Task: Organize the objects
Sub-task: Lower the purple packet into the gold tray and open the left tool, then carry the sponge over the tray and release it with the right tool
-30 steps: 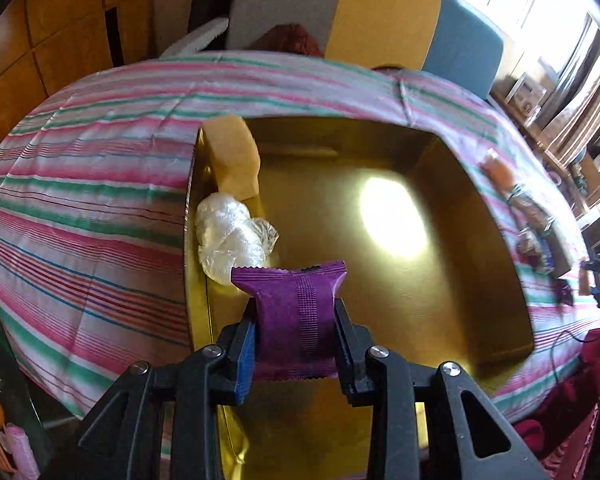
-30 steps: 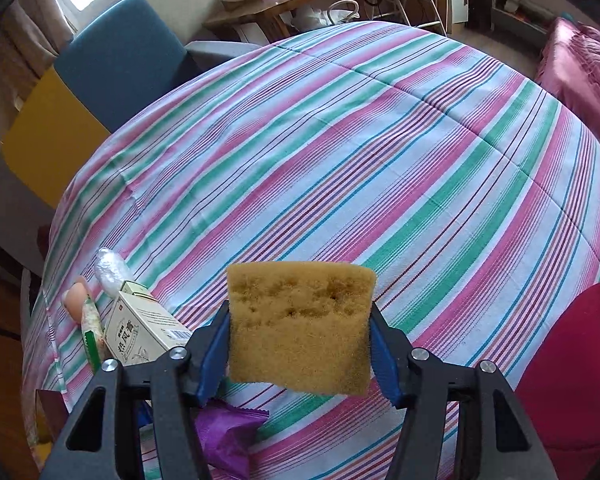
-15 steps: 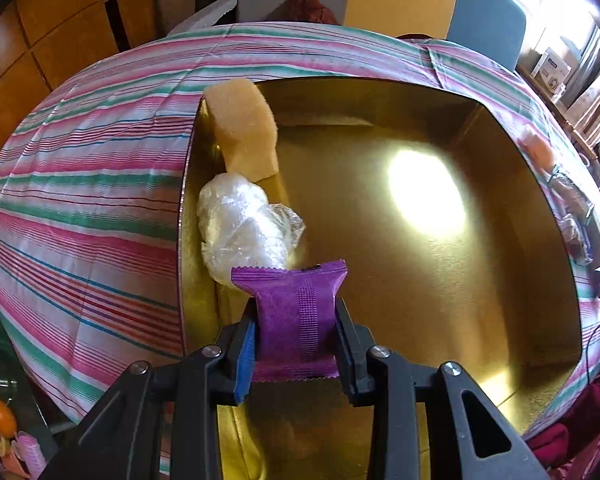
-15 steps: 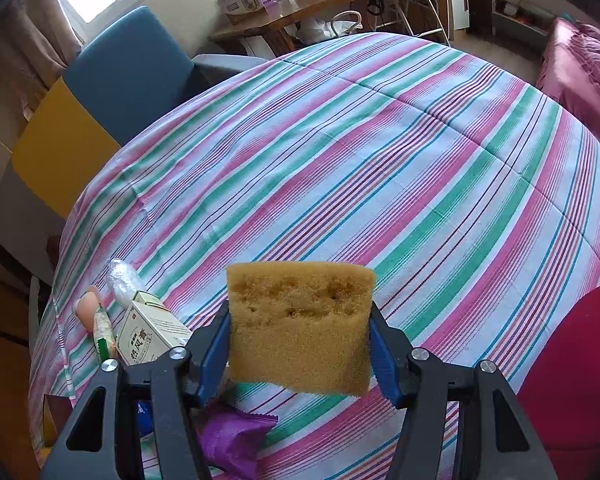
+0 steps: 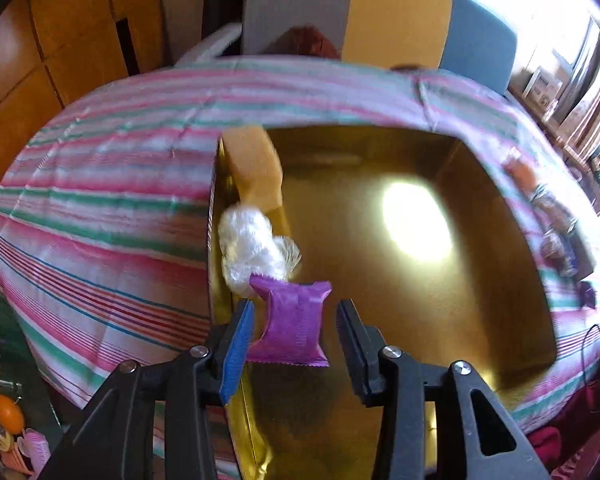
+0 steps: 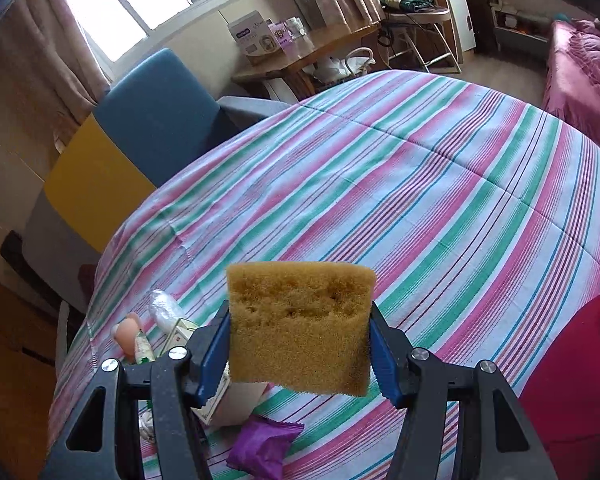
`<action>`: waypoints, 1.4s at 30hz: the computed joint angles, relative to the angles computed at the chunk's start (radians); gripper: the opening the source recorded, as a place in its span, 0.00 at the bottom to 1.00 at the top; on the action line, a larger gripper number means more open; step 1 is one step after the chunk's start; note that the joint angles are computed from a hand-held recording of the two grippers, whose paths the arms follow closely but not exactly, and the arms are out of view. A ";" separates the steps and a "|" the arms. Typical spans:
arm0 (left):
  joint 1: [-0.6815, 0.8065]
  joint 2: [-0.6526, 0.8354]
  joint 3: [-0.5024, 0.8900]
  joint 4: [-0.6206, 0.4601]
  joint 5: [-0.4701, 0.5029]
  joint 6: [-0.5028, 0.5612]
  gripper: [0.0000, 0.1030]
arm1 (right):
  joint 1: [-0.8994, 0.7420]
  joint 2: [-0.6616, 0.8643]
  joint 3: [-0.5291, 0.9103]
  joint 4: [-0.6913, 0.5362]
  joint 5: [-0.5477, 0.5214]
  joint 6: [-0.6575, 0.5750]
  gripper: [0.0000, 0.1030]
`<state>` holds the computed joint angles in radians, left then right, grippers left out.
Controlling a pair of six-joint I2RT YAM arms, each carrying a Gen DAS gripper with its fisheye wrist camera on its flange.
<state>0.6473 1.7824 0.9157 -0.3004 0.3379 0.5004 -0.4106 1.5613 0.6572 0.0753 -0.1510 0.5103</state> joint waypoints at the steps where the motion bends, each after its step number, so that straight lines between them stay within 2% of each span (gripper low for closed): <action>1: 0.021 -0.028 -0.006 -0.008 0.035 0.005 0.42 | 0.018 -0.046 -0.016 -0.010 0.003 -0.010 0.60; 6: 0.141 -0.111 -0.005 -0.030 0.173 -0.026 0.42 | 0.271 -0.264 0.008 -0.151 0.059 -0.062 0.60; 9: 0.193 -0.102 0.027 -0.059 0.219 -0.043 0.42 | 0.548 -0.252 0.132 -0.246 0.123 -0.111 0.61; 13: 0.256 -0.084 0.044 -0.093 0.254 -0.029 0.42 | 0.917 -0.041 0.348 -0.315 0.156 -0.172 0.61; 18: 0.323 -0.037 0.060 -0.114 0.275 0.005 0.42 | 1.193 0.352 0.676 -0.409 0.112 -0.246 0.61; 23: 0.374 0.010 0.084 -0.138 0.291 0.032 0.42 | 1.302 0.692 1.027 -0.547 0.067 -0.253 0.61; 27: 0.396 0.050 0.108 -0.145 0.301 0.031 0.42 | 1.327 0.842 1.208 -0.616 0.062 -0.261 0.62; 31: 0.407 0.081 0.129 -0.153 0.310 0.027 0.42 | 1.330 0.920 1.307 -0.679 0.064 -0.282 0.64; 34: 0.411 0.091 0.135 -0.159 0.312 0.027 0.42 | 1.336 0.958 1.348 -0.691 0.058 -0.289 0.65; 37: 0.413 0.093 0.137 -0.161 0.313 0.026 0.42 | 1.340 0.987 1.380 -0.688 0.018 -0.294 0.71; 40: 0.412 0.087 0.130 -0.152 0.311 0.022 0.42 | 1.326 0.954 1.306 -0.602 -0.064 -0.286 0.83; 42: 0.408 0.077 0.118 -0.139 0.307 0.021 0.42 | 1.317 0.912 1.236 -0.541 -0.062 -0.269 0.86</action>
